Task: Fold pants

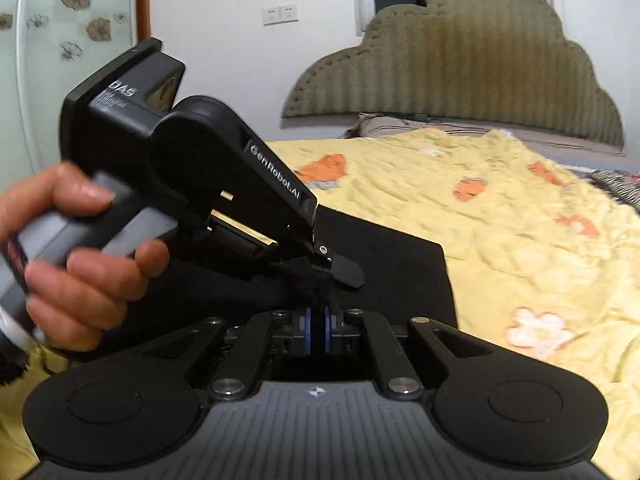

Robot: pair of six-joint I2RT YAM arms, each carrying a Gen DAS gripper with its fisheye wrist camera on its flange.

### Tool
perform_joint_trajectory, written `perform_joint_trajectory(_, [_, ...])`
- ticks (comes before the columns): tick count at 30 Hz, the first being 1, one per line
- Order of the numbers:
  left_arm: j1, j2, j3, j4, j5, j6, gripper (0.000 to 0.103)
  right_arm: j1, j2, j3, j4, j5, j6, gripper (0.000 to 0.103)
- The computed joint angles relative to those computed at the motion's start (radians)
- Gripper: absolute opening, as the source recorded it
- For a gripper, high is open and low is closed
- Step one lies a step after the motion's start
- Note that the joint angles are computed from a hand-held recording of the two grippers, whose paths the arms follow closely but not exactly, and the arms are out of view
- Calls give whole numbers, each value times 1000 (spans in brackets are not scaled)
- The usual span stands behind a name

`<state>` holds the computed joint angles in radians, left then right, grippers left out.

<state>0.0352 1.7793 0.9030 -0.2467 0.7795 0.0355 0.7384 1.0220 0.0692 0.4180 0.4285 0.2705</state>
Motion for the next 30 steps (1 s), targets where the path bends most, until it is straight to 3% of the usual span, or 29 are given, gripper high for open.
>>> perform_joint_trajectory(5, [129,-152,-77,-32,-143,146,5,98,231,82,161,-47,-21,6])
perform_joint_trajectory(10, [232,-157,-100,0,-263,234,5,141,495,207,282,-137,-52,6])
perform_joint_trajectory(14, [254,-101,-98,65,-369,250,17,115,632,315,238,-208,-42,11])
perform_joint_trajectory(15, [261,-98,-101,76,-387,250,31,117,631,343,165,-212,-43,19])
perform_joint_trajectory(16, [275,-103,-106,85,-389,253,35,126,608,350,109,-203,-60,25])
perform_joint_trajectory(19, [313,-150,-136,161,-428,227,46,129,423,209,166,-157,-168,25])
perform_joint_trajectory(22, [319,-140,-81,102,-358,229,54,24,302,199,42,-77,-202,25])
perform_joint_trajectory(23, [312,-125,-54,63,-323,236,55,-48,318,219,20,-98,-218,25])
perform_joint_trajectory(25, [277,-87,-21,25,-287,266,63,-245,410,289,-28,-299,-251,25])
perform_joint_trajectory(27, [205,-45,-34,97,-383,268,63,-362,546,357,-10,-403,-262,24])
perform_joint_trajectory(29, [150,-23,-46,155,-533,238,59,-386,549,320,73,-375,-209,24])
perform_joint_trajectory(30, [161,-39,-57,160,-523,232,57,-393,508,302,74,-341,-169,25])
